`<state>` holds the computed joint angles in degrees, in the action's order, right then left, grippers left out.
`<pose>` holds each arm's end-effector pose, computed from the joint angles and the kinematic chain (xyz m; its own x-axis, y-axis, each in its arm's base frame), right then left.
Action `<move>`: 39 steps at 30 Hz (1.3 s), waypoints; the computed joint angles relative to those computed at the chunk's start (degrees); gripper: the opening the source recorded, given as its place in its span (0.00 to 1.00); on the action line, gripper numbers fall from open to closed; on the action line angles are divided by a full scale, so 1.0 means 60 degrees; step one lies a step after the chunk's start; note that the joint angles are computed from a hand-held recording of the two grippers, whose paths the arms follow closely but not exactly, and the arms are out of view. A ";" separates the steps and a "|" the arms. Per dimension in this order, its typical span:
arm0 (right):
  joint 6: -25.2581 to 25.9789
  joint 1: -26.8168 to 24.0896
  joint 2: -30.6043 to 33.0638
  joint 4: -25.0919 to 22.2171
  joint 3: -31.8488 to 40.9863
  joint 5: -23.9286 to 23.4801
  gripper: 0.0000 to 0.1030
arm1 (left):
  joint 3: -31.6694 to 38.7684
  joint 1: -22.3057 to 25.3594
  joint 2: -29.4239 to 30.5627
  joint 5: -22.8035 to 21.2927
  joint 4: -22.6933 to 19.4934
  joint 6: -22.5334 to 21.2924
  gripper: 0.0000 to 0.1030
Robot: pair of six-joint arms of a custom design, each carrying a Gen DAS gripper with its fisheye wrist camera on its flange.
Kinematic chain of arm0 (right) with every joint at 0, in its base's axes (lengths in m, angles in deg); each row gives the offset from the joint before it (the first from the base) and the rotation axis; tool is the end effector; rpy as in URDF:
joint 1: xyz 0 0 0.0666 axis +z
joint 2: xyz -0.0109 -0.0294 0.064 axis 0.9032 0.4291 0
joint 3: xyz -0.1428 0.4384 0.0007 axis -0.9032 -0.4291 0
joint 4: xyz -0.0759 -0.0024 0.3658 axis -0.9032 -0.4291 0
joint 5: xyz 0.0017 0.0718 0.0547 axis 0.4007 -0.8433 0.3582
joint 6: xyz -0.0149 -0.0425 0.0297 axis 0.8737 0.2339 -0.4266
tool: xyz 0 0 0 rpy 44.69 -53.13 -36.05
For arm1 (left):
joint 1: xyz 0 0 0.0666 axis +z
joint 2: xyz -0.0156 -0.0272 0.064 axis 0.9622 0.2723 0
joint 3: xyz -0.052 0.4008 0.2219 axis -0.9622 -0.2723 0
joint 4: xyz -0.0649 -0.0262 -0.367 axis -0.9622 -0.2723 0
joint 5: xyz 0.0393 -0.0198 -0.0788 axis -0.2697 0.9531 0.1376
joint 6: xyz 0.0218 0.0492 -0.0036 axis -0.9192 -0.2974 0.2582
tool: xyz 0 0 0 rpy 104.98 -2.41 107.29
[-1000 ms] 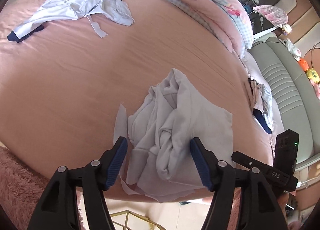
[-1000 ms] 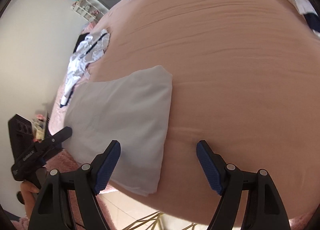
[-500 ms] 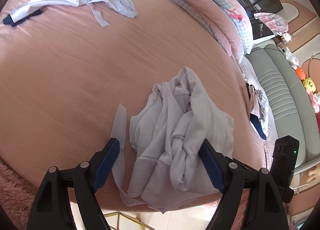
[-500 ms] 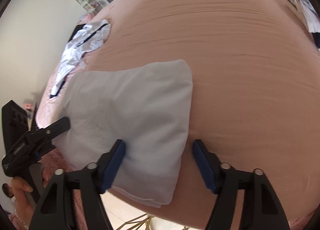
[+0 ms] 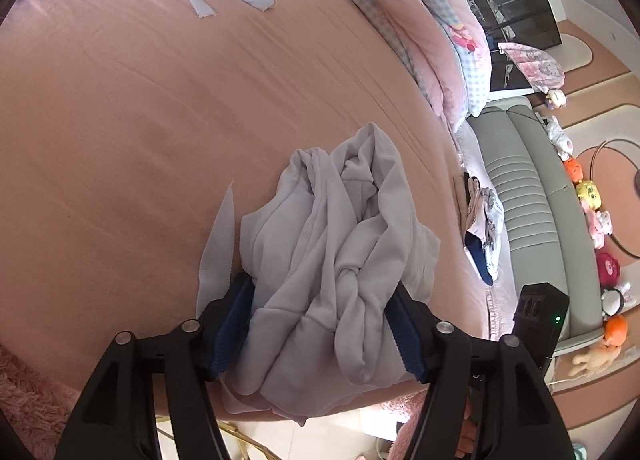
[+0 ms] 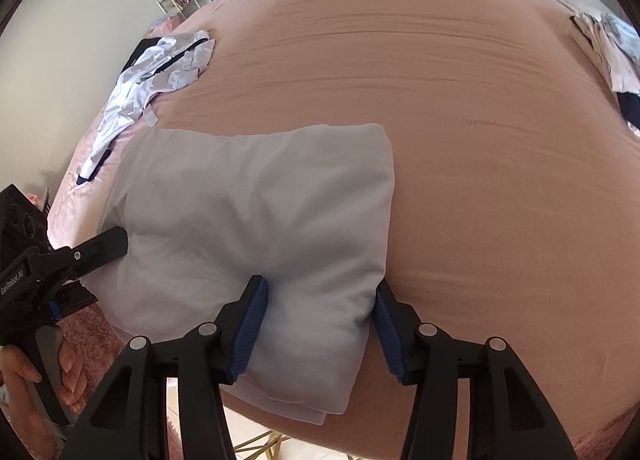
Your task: Fold clothes
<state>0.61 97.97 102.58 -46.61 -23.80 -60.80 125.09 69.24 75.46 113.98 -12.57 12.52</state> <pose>0.4068 0.2659 0.2873 -0.9109 0.1408 -0.3879 0.0355 0.9632 0.2663 0.4664 -0.0635 0.2525 -0.9431 -0.1616 -0.2905 0.0825 0.7328 -0.6754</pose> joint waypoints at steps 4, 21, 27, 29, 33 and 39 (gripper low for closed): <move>0.0151 0.0104 -0.0017 -0.0111 0.0041 0.0283 0.49 | -0.0034 -0.0046 -0.0098 0.0006 -0.0110 -0.0381 0.53; 0.0336 0.0830 -0.0302 -0.0949 0.0493 0.1797 0.26 | -0.0306 -0.0605 -0.0858 -0.1339 0.0348 -0.0707 0.36; 0.0603 0.1010 -0.0339 -0.1321 0.0705 0.2170 0.25 | -0.0318 -0.0752 -0.1034 -0.1676 0.0559 -0.0534 0.32; 0.0583 0.0996 -0.0465 -0.1259 0.0639 0.2136 0.25 | -0.0315 -0.0811 -0.1149 -0.1721 0.0532 -0.0552 0.31; 0.0530 0.0975 -0.0716 -0.1156 0.0542 0.2128 0.21 | -0.0257 -0.1074 -0.1399 -0.1913 0.0445 -0.0653 0.31; 0.0746 0.0868 -0.1217 -0.0950 0.0410 0.2307 0.20 | 0.0128 -0.1713 -0.1524 -0.2492 0.0114 -0.1093 0.30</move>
<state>5.08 103.18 95.28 -52.31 -21.34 -46.96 125.85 58.96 66.32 99.03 -11.88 5.96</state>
